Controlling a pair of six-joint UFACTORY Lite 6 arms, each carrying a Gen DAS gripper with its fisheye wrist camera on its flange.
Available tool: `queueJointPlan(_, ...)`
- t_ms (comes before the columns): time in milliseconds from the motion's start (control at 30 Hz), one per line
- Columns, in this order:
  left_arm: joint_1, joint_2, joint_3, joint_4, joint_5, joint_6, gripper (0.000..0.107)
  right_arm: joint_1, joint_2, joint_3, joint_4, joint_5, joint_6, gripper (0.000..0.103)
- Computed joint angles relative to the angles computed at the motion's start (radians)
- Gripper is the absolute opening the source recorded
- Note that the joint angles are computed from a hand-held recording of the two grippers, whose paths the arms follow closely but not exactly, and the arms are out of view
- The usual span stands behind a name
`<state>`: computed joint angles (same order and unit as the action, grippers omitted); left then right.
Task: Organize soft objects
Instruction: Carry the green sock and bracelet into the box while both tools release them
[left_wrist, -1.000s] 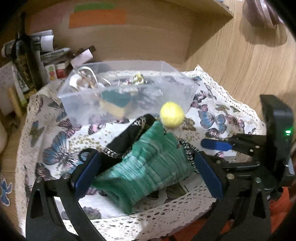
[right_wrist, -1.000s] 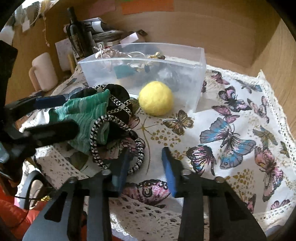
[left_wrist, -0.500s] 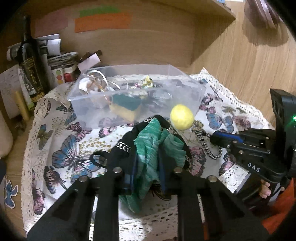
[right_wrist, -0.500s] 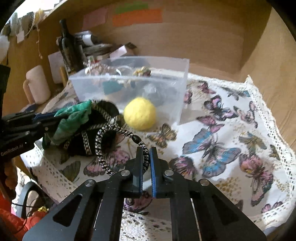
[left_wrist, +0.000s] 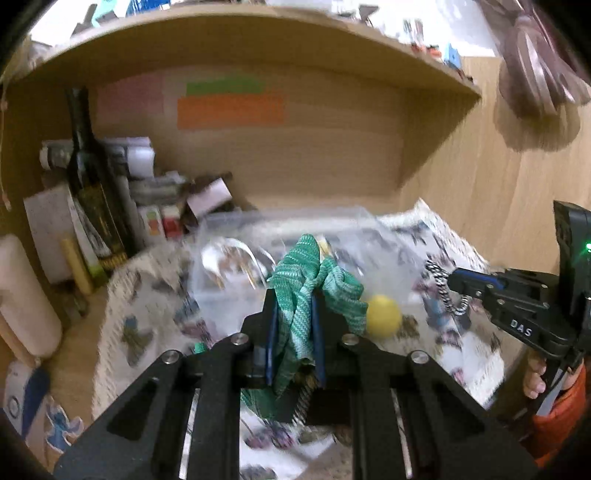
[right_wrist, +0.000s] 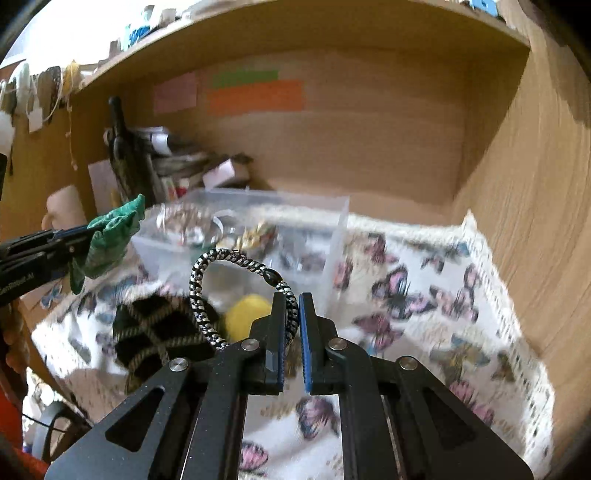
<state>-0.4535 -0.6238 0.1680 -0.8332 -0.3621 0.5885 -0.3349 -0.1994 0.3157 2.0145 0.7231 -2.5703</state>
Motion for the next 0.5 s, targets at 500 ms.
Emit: queueJointPlan(500, 0.268, 0.359, 0.344, 0.729, 0.089, -0.553, 0.016, 0.199, 0.156, 0.286, 0.215, -0.075, -0.056, 0.006)
